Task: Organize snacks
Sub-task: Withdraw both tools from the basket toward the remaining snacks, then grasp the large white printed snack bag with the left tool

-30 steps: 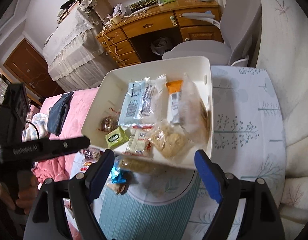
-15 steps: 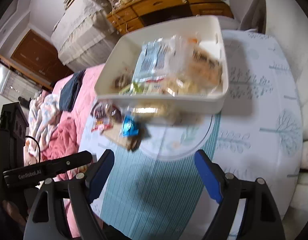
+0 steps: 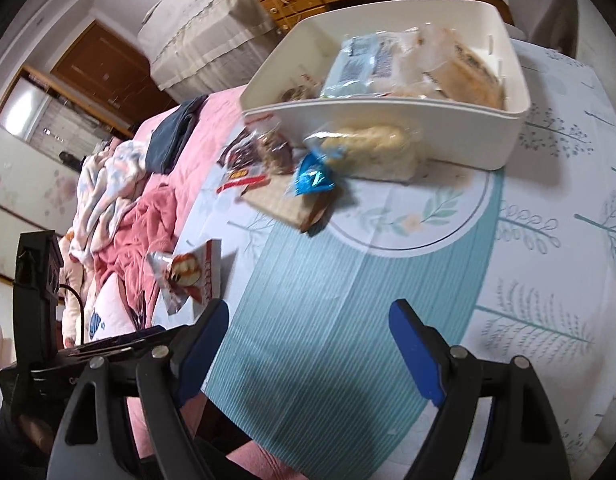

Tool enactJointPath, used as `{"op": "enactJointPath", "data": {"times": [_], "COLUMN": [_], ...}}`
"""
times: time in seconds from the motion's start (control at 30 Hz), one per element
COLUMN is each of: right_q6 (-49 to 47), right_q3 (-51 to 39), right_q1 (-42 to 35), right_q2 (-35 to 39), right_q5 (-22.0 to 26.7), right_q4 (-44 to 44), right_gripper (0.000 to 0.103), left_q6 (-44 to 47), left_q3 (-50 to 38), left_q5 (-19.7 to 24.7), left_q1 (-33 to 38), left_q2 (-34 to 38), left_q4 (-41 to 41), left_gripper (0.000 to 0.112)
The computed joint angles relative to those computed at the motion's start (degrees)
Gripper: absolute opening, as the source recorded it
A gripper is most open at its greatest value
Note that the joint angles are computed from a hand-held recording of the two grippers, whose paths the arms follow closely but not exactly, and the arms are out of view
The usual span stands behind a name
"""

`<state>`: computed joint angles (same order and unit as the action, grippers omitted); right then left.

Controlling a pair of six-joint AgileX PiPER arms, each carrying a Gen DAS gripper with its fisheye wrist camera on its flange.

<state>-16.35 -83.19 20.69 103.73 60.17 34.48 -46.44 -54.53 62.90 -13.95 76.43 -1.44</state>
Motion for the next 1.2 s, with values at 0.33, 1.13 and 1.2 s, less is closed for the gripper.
{"op": "enactJointPath", "data": {"times": [0.33,1.13,1.2], "right_q6": [8.3,43.1,43.7], "right_q3": [-1.9,-17.3,-19.1], "right_q1": [8.6,25.5,25.4], "right_q2": [0.1,17.3,19.0], "right_q5": [-7.3,-10.9,-10.4], "right_q4": [-9.2,-42.8,-43.2], "right_gripper": [0.083,0.083,0.083], "left_q6": [19.0,58.0,59.4], "left_q3": [0.5,-11.5,-12.9], "left_q5": [0.7,5.9,6.3], "left_q1": [11.4,29.1,28.9], "left_q2": [0.8,27.8,29.5], "left_q4": [-0.4,-8.1,-8.5], "left_gripper": [0.068,0.085,0.085]}}
